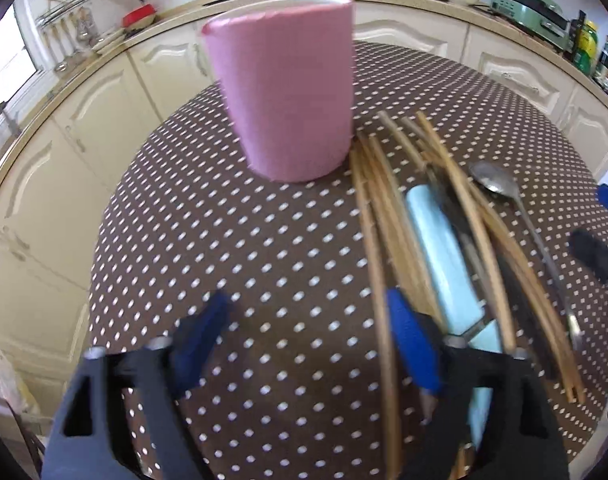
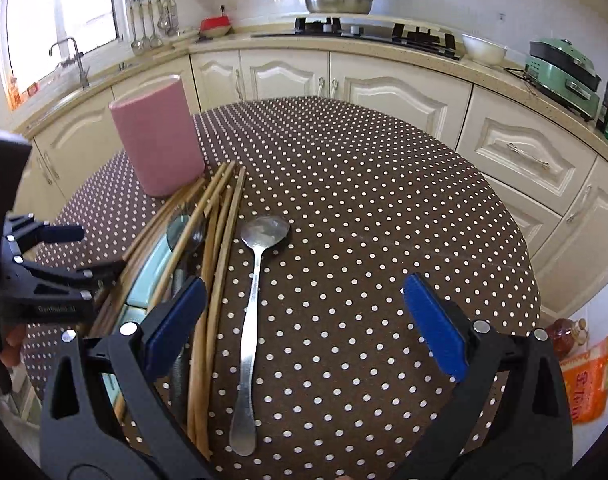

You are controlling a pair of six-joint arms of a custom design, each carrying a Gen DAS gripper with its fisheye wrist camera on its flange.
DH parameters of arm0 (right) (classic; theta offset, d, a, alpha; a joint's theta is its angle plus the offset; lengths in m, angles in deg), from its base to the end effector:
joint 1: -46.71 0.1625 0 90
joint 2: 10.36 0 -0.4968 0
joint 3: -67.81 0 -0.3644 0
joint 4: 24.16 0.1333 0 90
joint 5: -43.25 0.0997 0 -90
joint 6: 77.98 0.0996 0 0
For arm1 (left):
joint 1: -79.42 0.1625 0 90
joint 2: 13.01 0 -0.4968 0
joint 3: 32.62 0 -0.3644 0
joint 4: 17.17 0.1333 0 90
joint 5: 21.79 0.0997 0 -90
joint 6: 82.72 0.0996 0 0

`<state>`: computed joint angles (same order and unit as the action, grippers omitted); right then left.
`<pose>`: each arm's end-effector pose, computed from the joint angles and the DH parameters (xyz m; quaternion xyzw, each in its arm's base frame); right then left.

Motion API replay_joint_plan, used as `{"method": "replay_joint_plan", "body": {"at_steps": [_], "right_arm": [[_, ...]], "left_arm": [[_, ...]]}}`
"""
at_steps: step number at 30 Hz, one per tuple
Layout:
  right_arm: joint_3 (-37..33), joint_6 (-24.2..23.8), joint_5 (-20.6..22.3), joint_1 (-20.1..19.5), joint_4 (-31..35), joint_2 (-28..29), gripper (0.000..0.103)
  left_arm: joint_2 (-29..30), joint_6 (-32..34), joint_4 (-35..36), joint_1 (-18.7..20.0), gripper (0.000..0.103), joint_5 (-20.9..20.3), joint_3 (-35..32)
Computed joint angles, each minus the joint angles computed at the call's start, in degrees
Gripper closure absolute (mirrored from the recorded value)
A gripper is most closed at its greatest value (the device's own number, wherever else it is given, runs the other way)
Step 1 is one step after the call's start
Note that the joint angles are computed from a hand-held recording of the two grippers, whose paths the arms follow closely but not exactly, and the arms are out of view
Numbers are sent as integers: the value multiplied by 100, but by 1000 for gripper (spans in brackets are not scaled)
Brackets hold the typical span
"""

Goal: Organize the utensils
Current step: 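Grasp a wooden chopstick with the left tool while the right tool grasps the steel spoon, then lift chopstick and spoon over the pink cup while both tools release them inside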

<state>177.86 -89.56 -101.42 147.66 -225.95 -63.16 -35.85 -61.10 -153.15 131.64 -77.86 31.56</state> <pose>0.1655 -0.5814 0.2995 -0.0521 -0.8155 0.4048 0.4104 -0.3638 -0.7777 0.0403 0.4632 0.8360 -0.0793 0.2832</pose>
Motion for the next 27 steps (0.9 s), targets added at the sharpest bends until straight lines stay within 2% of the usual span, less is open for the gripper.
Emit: {"method": "replay_joint_plan", "body": {"at_steps": [2, 3, 6, 8, 9, 10, 11, 13, 14, 17, 19, 21, 24, 27], "right_arm": [[-158, 37, -131, -38, 613, -43, 6], [-212, 92, -97, -70, 894, -79, 6], [-399, 522, 176, -198, 1990, -265, 6], [-603, 908, 431, -291, 2799, -385, 6], [-684, 971, 498, -312, 3020, -393, 6], [-803, 988, 502, -324, 3280, -380, 7], [-933, 1037, 481, -336, 3608, -365, 9], [-1144, 1190, 566, -376, 4211, -364, 27], [-1237, 1257, 657, -404, 4484, -369, 49], [-1425, 1302, 759, -424, 4991, -393, 60], [-1522, 1302, 844, -445, 5237, -422, 80], [-1593, 1328, 1014, -493, 5410, -473, 93], [-1523, 1298, 1367, -591, 5290, -602, 96], [-1208, 1092, 1732, -704, 4699, -805, 99]], "left_arm": [[96, 41, 249, -29, 51, -78, -208], [156, 53, 344, -38, 54, -99, -321], [359, -133, 836, -46, 68, -266, -797], [492, -275, 1131, -45, 83, -354, -1116], [551, -342, 1248, -50, 87, -354, -1249], [601, -406, 1363, -53, 97, -367, -1367], [655, -491, 1511, -52, 97, -403, -1507], [656, -576, 1603, -37, 97, -472, -1558], [621, -609, 1606, -25, 98, -535, -1520], [342, -634, 1508, 64, 98, -829, -1165], [195, -578, 1284, 61, 98, -913, -884], [14, -493, 926, 53, 98, -989, -545], [-215, -382, 468, 17, 98, -1174, -156], [-466, -215, -126, -2, 98, -1504, 248]]}}
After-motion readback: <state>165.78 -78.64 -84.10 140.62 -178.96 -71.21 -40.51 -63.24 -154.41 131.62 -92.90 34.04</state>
